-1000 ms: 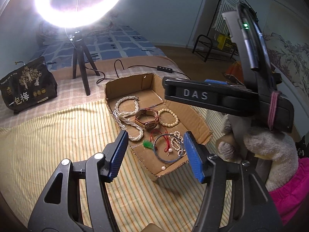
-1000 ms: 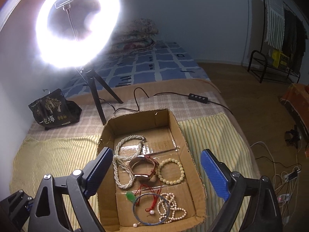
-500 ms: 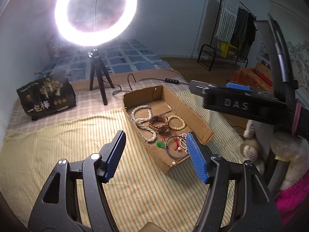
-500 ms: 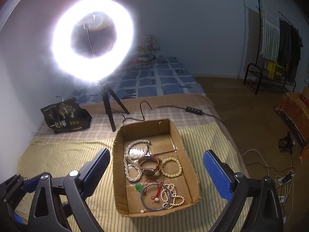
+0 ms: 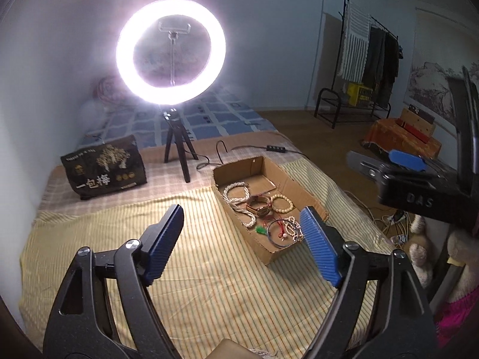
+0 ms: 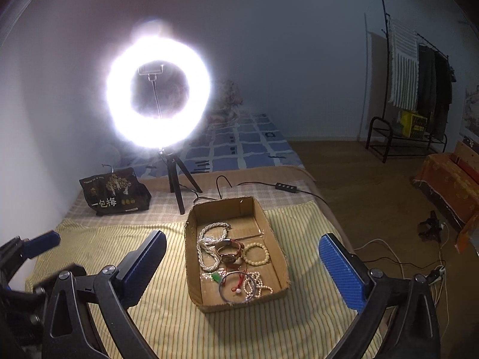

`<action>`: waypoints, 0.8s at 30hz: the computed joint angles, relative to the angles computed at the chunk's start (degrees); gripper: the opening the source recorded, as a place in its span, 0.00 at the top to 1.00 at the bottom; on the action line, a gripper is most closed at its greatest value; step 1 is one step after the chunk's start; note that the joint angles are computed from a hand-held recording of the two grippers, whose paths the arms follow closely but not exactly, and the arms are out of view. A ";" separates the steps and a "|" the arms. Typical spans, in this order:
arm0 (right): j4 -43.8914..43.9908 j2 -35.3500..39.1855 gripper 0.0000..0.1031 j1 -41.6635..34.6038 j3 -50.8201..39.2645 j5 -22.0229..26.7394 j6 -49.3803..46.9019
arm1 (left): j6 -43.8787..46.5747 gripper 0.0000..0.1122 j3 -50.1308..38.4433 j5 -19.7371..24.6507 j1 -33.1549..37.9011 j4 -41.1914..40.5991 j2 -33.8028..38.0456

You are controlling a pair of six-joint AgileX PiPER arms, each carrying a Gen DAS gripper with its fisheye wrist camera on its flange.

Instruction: Organize jewelry

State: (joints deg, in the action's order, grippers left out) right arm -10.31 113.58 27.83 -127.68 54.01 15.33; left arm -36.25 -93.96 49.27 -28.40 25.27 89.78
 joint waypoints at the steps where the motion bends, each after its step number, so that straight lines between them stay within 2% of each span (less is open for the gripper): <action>1: -0.40 -1.84 0.00 0.15 2.90 -1.46 0.70 | -1.31 0.21 1.19 -0.29 -0.56 1.54 -0.96; 4: -1.54 -5.57 0.00 0.93 8.93 -4.48 2.14 | -3.65 0.21 3.36 -0.48 -1.96 4.89 -2.64; 9: -9.15 -10.22 0.00 4.31 17.65 -8.79 6.84 | -5.60 0.20 4.20 0.42 -4.34 9.15 -3.26; 11: -11.21 -11.53 0.00 4.95 19.78 -9.80 8.31 | -6.58 0.11 4.65 0.73 -5.29 11.22 -3.39; 13: -13.45 -12.70 0.00 5.48 21.80 -11.00 10.30 | -8.30 0.08 5.76 0.53 -6.22 13.71 -3.81; 18: -16.40 -13.91 0.00 5.23 24.24 -12.63 14.50 | -8.80 0.08 4.91 2.65 -7.17 15.56 -2.78; 24: -16.99 -13.25 0.00 5.06 23.94 -12.50 15.29 | -7.20 0.08 3.77 3.51 -6.50 13.29 -1.99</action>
